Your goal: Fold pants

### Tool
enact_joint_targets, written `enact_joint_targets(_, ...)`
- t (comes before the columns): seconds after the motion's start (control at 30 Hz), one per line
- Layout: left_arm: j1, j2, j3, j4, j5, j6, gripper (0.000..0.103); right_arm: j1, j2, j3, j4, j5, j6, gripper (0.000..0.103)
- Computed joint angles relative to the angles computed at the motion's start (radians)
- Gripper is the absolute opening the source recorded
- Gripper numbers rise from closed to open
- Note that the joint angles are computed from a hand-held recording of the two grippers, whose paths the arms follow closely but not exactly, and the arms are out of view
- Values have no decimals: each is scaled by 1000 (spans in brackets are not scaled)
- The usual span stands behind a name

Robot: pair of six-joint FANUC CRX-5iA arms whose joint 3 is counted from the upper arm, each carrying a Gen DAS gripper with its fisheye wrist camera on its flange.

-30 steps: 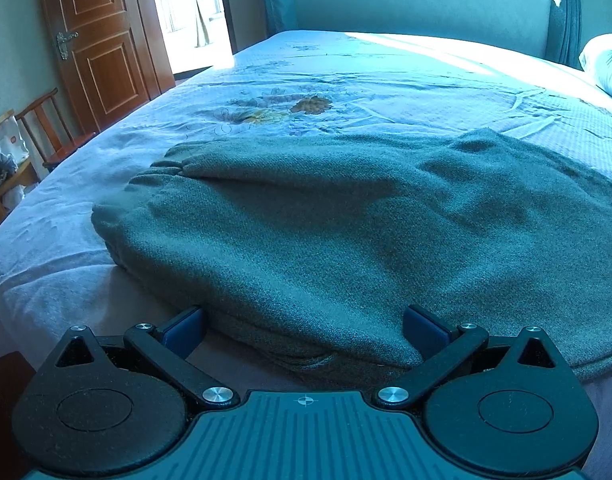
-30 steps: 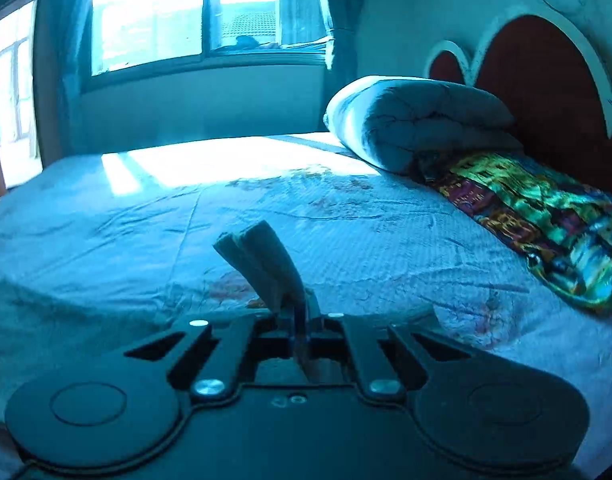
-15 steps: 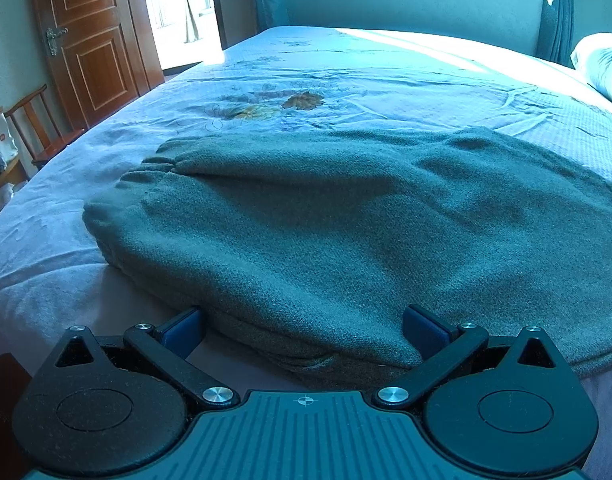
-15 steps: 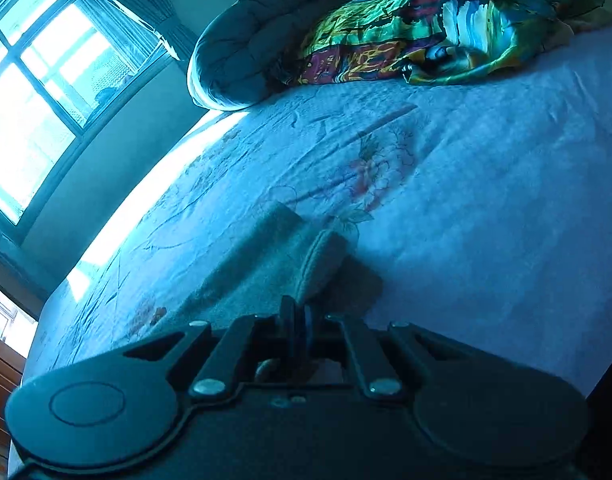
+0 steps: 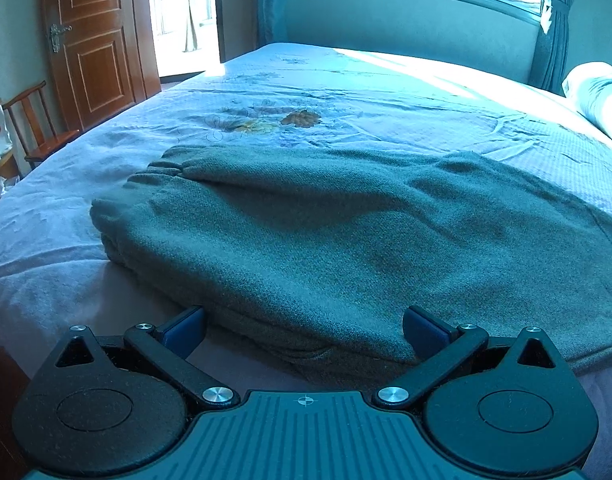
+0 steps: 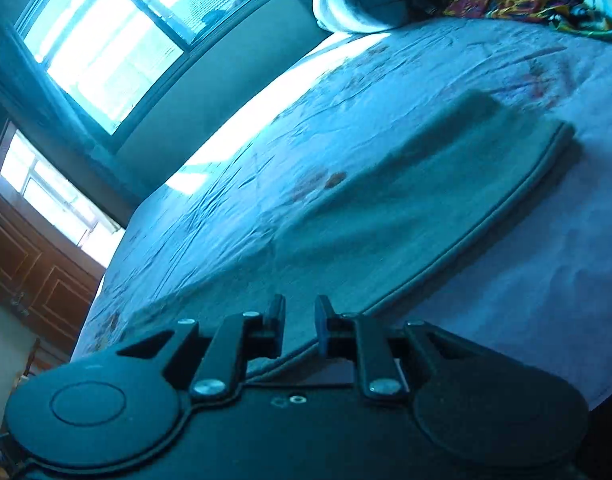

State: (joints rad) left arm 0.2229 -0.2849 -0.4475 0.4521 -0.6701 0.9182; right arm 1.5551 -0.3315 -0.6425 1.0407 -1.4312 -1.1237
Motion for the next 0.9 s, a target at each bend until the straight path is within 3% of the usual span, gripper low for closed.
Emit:
enact_joint_targets(0.1,25,-30,-24,22,-7,3,103,-105,62,10,64,231,-56,10)
enact_joint_targets(0.17,48,-49,-46,57,-18,-18,103,-149,86,6,116,329,-121,10)
enact_joint_targets(0.57,98,-66,-71,95,-48,-42,103,-319,130,-30,264,645,-379,13)
enact_joint_targets(0.8,97,-66,-71,94,-52,-43,103,-340,169,-6,282,662,-373,15)
enact_joint_targets(0.9,97,-66,-71,94,-56,-43,103,-318,181,24,236,625,-281,2)
